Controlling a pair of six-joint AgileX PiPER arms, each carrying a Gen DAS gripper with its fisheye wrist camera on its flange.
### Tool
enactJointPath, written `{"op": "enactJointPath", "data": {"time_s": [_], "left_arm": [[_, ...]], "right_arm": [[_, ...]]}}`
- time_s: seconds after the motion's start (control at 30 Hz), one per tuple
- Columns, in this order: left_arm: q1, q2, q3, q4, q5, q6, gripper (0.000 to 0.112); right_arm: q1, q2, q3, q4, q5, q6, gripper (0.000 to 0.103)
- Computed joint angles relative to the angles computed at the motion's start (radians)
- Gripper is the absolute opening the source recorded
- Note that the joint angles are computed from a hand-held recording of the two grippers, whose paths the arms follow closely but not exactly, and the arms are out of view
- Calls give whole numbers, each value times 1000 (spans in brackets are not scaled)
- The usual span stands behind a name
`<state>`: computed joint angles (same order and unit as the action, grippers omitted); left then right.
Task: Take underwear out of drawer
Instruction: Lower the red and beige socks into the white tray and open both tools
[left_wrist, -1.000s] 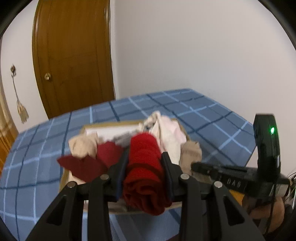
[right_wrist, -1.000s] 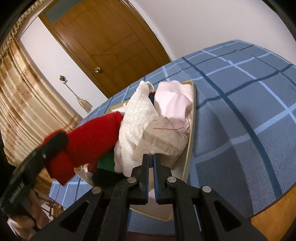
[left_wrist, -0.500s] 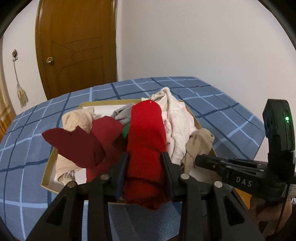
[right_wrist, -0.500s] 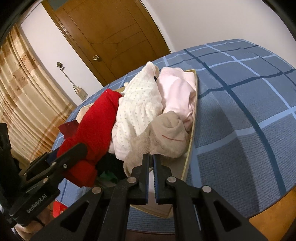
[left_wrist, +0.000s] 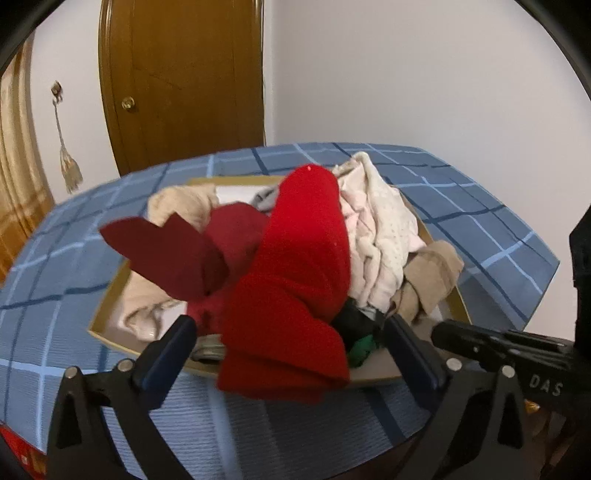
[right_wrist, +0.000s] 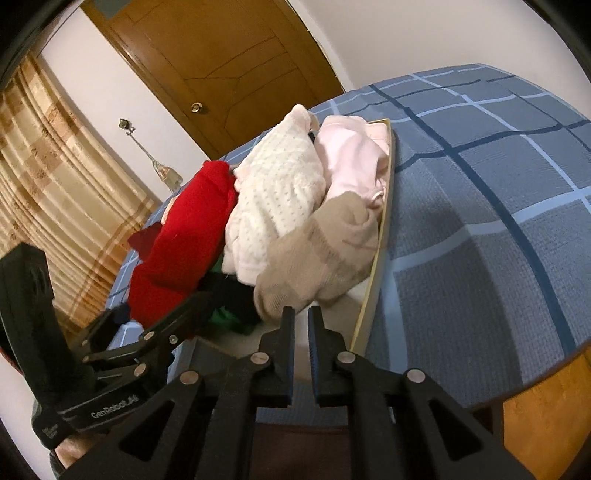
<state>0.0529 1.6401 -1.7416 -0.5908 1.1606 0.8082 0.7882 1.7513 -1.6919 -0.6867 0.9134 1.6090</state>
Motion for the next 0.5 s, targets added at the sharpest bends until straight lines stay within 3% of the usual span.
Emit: {"op": "enactJointPath", "data": {"time_s": [0.17,0.27,0.3,0.33,0.5], "left_arm": [[22,1,-18,12,12,-15,102],[27,-8,-13,24,4,-17,102],[28,-11,-12,27,1,-18,102],[30,-14,-10,28,0,-16,102],[34,-29,-1,40,-15,-19,102]], "right_arm": [[33,-17,15,-33,21,43,13],[61,-21,13,-88,42,76,40],[74,-21,10,-119,52,94,54],[88,-19,5,-152,66,112,60],[123,13,-70,-222,144,107,61]]}}
